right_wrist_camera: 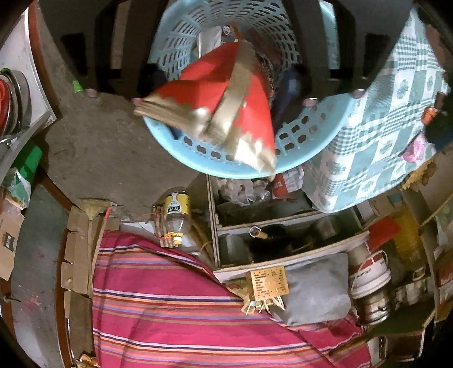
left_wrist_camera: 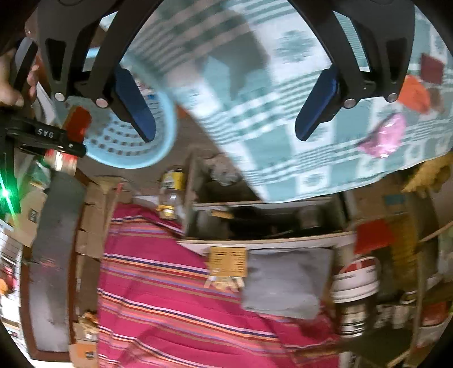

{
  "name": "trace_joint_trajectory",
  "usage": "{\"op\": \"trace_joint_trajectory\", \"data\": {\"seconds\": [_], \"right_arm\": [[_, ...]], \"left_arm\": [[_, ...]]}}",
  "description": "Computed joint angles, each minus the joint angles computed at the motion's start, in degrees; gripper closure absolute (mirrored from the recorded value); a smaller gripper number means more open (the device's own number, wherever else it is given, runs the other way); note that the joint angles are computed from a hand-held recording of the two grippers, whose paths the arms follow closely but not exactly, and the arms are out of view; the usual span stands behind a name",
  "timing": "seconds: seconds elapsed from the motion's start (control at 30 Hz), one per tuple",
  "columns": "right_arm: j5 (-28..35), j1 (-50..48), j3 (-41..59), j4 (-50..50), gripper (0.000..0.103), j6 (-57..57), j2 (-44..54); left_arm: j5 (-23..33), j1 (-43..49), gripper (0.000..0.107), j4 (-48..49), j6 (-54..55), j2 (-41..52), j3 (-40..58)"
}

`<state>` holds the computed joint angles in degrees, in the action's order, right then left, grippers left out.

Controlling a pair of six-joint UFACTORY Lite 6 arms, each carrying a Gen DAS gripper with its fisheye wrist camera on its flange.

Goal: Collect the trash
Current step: 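Open both grippers to drop the pad and packet into the basket, then move both tools back over the table toward the remaining items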

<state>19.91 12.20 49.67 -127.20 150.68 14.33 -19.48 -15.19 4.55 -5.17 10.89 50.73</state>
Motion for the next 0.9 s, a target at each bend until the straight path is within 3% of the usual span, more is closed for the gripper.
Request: {"op": "trace_joint_trajectory", "data": {"seconds": [0.17, 0.43, 0.63, 0.9], "right_arm": [[0.0, 2.5, 4.4, 12.8, 0.020, -10.1, 3.8], [9.5, 17.1, 10.8, 25.4, 0.010, -18.5, 4.3], [11.7, 26.2, 27.7, 35.1, 0.010, -30.7, 15.7], [11.2, 33.2, 59.3, 54.3, 0.010, -54.0, 37.9]], "left_arm": [[0.2, 10.8, 0.010, 15.7, -11.9, -4.4, -3.8], [-4.4, 31.7, 0.010, 45.4, -34.0, -6.0, -4.8], [-7.0, 43.8, 0.010, 53.4, -37.5, -2.0, -2.3], [-10.8, 55.7, 0.010, 61.0, -39.4, 7.9, 4.2]]}}
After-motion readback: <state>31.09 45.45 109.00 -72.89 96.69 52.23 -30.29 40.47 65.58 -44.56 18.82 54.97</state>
